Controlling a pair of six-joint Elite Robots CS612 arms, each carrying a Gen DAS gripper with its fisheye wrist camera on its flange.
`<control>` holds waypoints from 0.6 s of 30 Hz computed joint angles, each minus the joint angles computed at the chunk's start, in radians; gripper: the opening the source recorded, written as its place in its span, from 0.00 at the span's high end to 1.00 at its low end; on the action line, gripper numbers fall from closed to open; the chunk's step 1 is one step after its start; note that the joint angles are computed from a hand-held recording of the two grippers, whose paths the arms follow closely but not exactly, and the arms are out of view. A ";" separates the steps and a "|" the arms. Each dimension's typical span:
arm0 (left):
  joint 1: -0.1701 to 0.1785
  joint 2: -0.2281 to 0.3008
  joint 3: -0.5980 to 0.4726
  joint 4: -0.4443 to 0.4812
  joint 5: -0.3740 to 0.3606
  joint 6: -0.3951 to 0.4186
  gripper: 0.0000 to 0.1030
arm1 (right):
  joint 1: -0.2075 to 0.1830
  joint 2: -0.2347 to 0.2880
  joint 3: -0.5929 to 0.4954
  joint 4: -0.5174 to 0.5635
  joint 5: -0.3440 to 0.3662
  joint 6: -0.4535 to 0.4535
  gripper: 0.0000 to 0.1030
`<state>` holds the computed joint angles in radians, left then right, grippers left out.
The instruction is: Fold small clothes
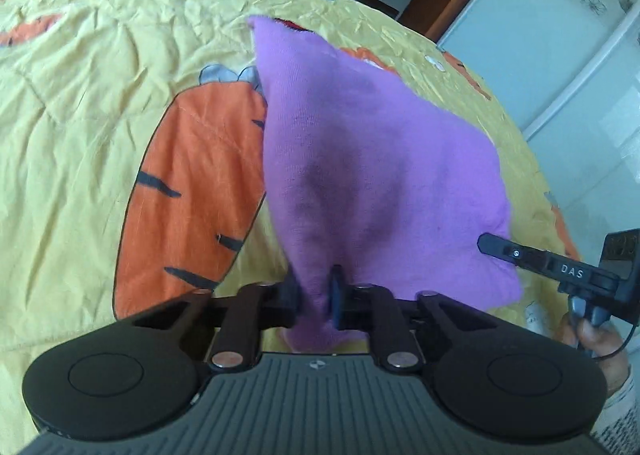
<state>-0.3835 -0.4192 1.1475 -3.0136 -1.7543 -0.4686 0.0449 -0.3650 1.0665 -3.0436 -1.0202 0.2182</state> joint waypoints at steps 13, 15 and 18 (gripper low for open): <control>0.021 0.012 -0.035 0.059 -0.099 -0.022 0.82 | -0.010 0.040 -0.104 0.084 0.102 -0.021 0.10; 0.020 0.008 -0.035 0.071 -0.084 -0.019 0.82 | -0.004 0.036 -0.101 0.143 0.101 -0.047 0.84; 0.008 -0.026 0.000 0.044 0.039 0.030 0.74 | 0.008 0.011 -0.057 0.086 -0.014 -0.076 0.63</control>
